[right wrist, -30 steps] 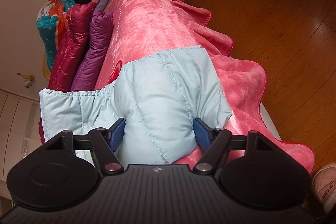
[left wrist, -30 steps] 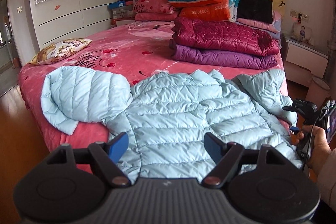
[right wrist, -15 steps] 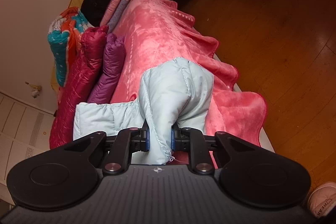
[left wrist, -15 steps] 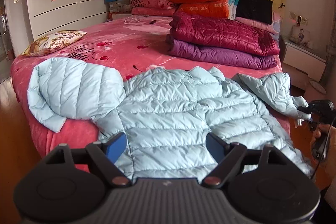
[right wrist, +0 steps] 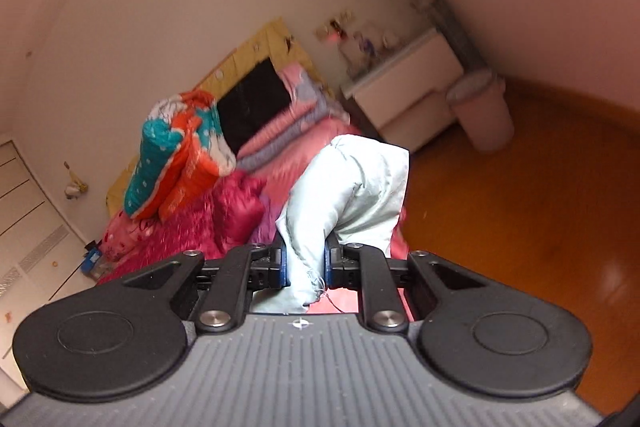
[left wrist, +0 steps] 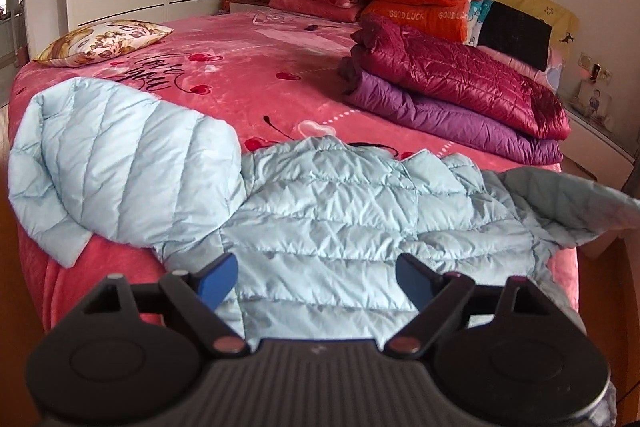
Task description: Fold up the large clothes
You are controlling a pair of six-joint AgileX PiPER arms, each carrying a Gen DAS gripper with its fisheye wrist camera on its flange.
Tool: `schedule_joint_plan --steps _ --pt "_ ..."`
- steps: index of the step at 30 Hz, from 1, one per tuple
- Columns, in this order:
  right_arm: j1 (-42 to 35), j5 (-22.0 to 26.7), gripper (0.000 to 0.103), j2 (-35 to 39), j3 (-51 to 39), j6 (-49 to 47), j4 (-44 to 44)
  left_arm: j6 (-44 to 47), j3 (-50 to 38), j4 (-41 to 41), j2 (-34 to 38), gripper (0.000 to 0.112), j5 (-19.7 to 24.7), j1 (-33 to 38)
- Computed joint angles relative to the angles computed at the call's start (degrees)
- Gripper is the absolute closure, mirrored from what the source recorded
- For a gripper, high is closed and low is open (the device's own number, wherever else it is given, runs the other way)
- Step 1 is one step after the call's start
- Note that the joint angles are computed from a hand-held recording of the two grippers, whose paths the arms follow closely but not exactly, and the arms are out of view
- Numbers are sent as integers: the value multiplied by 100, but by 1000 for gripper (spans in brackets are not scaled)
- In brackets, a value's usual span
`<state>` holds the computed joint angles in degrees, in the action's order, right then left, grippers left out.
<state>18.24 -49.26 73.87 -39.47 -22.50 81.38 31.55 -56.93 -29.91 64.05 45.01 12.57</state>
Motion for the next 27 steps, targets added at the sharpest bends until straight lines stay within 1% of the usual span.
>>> schedule_joint_plan --steps 2,5,7,8,10,11,12,14,15,16,17,18,19,20,23,24,25,26,27 --pt "21 -211 83 77 -238 -617 334 -1 -152 29 288 26 -147 -113" --pt "-87 -270 82 371 -501 -1231 618 -44 -442 155 729 26 -345 -256" --pt "-208 -212 80 627 -669 -1613 868 -62 -636 276 993 26 -502 -311" --pt "-295 -102 78 721 -727 -1721 947 -41 -757 299 1140 26 -558 -310" --pt "-453 42 70 959 -893 -1851 1091 58 -1023 255 1434 26 -610 -264" --pt "-515 79 55 1046 -977 -1967 1209 211 -1158 135 1574 26 -595 -215" --pt "-577 117 32 1128 -1046 -2021 1288 413 -1298 -22 1703 26 -549 -158" --pt "-549 88 18 1218 -1056 -1737 1122 788 -1605 -270 1972 26 -444 -69" --pt "-515 99 17 1258 -1081 -1668 1034 1013 -1765 -435 2108 26 -354 -19" --pt "-369 2 16 1163 -1035 -1742 1050 1316 -1926 -687 2253 26 -207 59" --pt "-315 -32 13 1195 -1108 -1821 1032 1623 -2086 -936 2405 26 -43 130" --pt "-212 -55 6 1142 -1143 -1939 1010 1850 -2260 -1090 2559 26 122 183" --pt "-227 151 3 1123 -1177 -1971 788 2023 -2515 -1141 2778 26 307 203" --pt "-238 404 1 1133 -1226 -1963 553 2125 -2669 -1125 2914 26 402 197" --pt "-264 1297 0 1438 -1664 -2127 19 2388 -3111 -1054 3307 26 504 152" --pt "-304 1668 0 1643 -1927 -2253 -116 2469 -3278 -1017 3443 26 585 142" --pt "-334 2087 0 1888 -2240 -2499 -173 2517 -3465 -955 3593 26 698 135" --pt "-349 2363 0 2066 -2472 -2819 -65 2538 -3595 -879 3706 26 769 112" --pt "-362 2646 0 2270 -2762 -3367 267 2562 -3783 -774 3870 26 870 96"
